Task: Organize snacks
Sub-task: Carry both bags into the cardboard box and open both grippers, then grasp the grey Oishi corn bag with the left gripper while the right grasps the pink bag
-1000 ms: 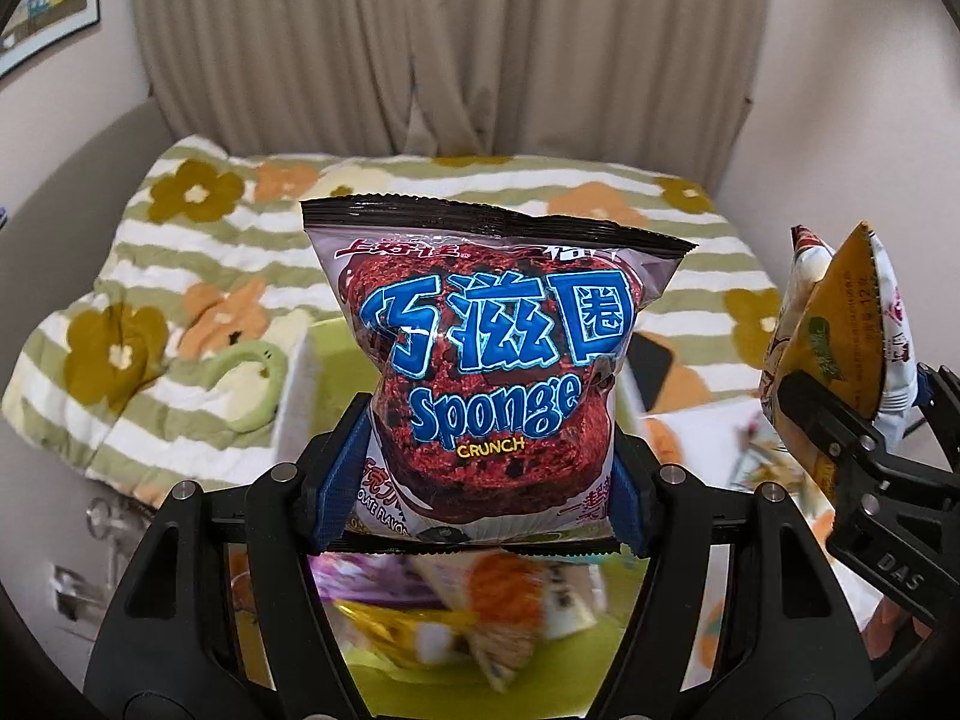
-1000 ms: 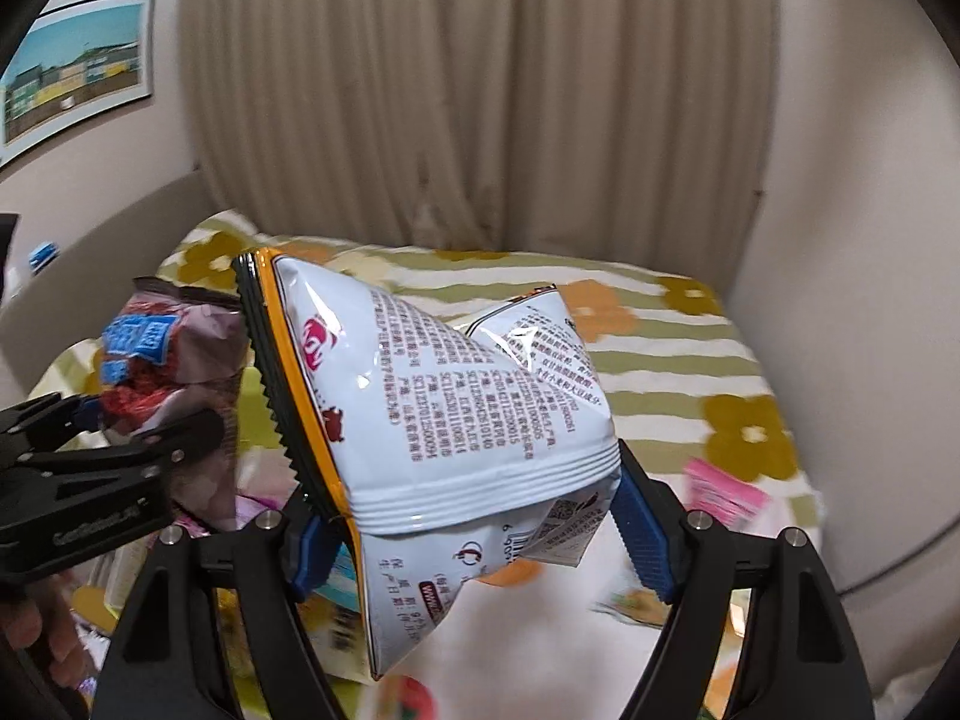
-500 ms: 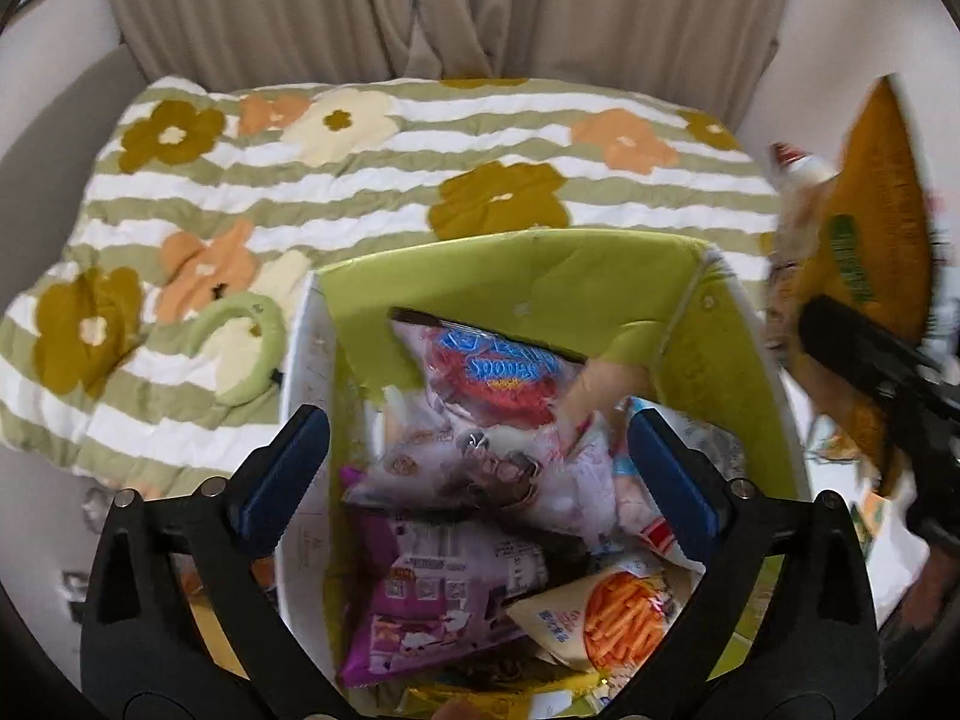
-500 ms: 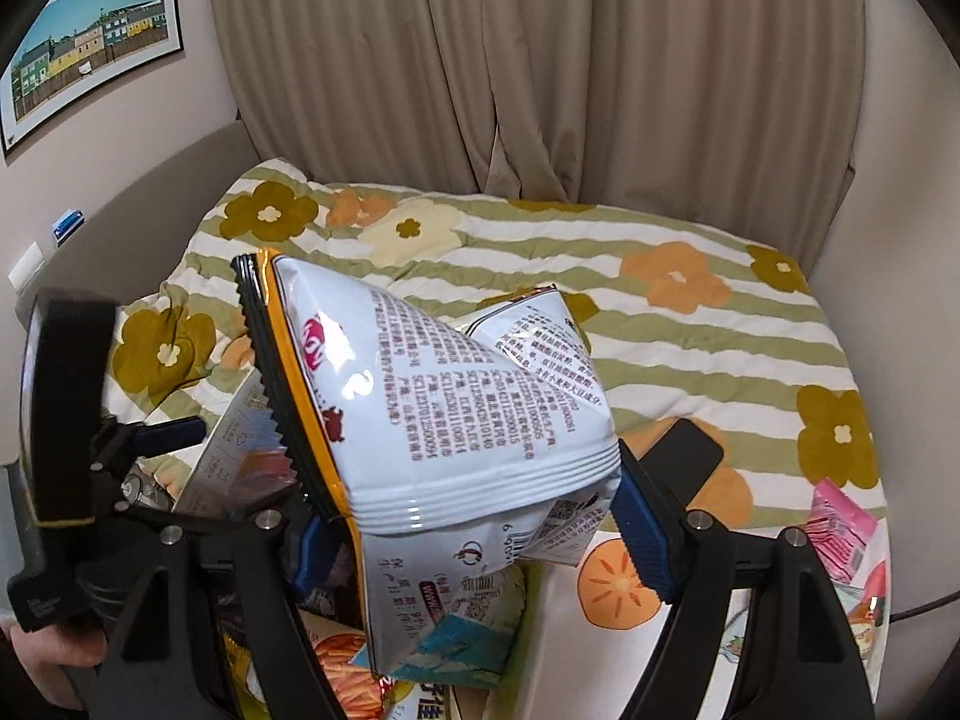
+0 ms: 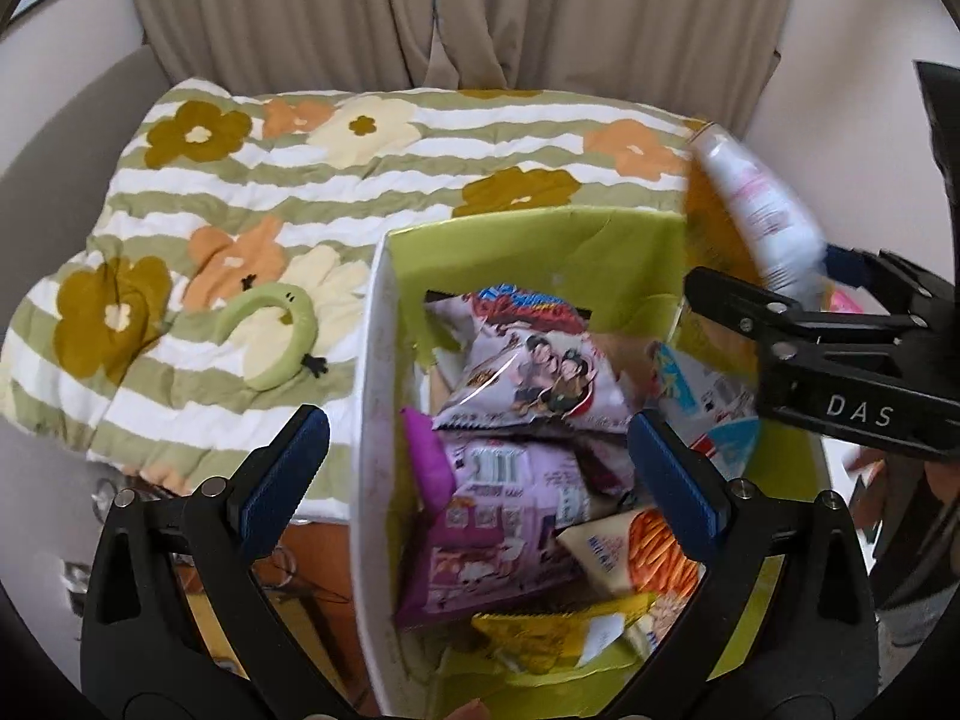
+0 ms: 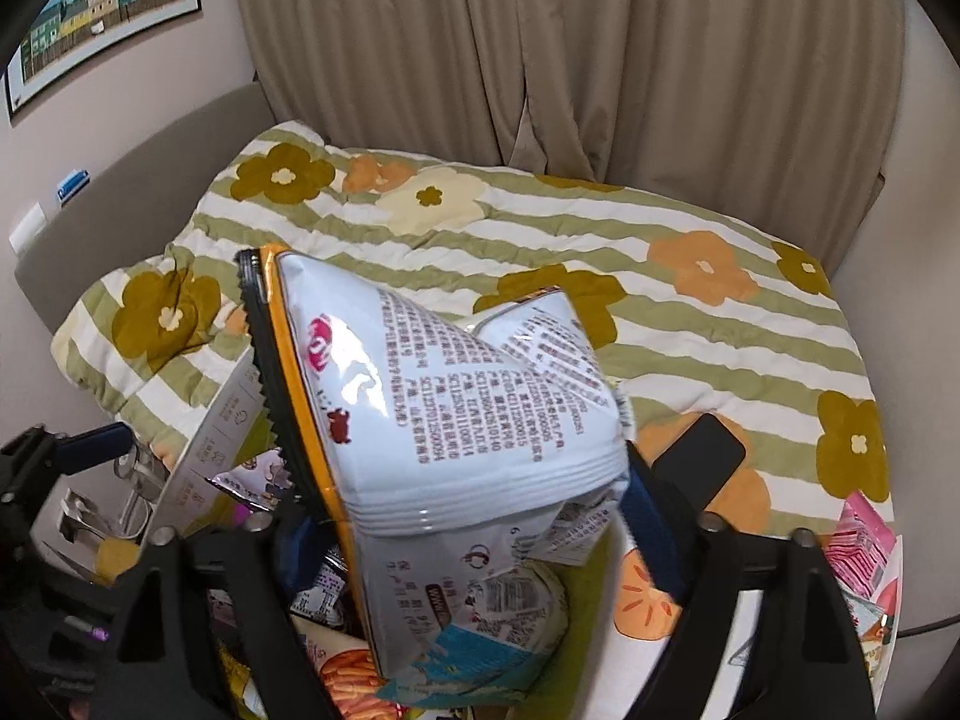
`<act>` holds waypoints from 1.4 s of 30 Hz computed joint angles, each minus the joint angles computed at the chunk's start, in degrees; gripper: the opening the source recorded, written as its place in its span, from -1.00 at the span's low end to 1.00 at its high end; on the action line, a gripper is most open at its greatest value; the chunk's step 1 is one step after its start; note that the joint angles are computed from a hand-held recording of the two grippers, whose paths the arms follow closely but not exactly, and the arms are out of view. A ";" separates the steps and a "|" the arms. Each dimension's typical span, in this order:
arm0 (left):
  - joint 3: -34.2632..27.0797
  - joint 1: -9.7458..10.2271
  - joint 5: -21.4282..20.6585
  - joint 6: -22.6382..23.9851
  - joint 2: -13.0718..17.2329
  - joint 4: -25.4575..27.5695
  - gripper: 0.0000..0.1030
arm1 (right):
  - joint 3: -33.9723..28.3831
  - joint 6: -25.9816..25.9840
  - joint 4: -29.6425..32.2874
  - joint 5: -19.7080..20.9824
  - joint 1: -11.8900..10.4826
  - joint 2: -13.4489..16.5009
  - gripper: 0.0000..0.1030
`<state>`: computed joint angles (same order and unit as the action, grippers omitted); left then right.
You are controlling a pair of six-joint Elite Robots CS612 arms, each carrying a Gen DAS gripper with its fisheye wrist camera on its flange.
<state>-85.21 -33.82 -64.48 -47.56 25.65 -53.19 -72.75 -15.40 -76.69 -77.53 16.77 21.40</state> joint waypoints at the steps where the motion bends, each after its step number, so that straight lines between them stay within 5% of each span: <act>1: -0.17 -0.03 0.09 -0.07 0.01 0.44 0.93 | -0.27 -0.12 -0.27 0.17 0.05 0.25 0.99; 16: -7.19 -3.56 1.52 -7.07 1.13 6.26 0.93 | -12.16 0.00 3.49 1.76 -0.61 4.31 0.99; 21: -7.64 -5.34 3.07 -6.23 0.16 6.19 0.93 | -16.35 2.17 6.72 2.55 -1.61 4.60 0.99; 31: -2.01 -7.70 3.04 0.82 -2.24 -4.12 0.93 | -21.66 7.27 11.53 3.06 -6.97 4.02 0.99; 42: 17.29 -8.80 -1.83 5.90 -8.00 -19.66 0.93 | -19.24 6.25 11.75 3.68 -15.33 2.79 0.99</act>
<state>-67.91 -42.62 -66.31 -41.66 17.65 -72.86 -91.99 -9.15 -64.94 -73.85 1.44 24.19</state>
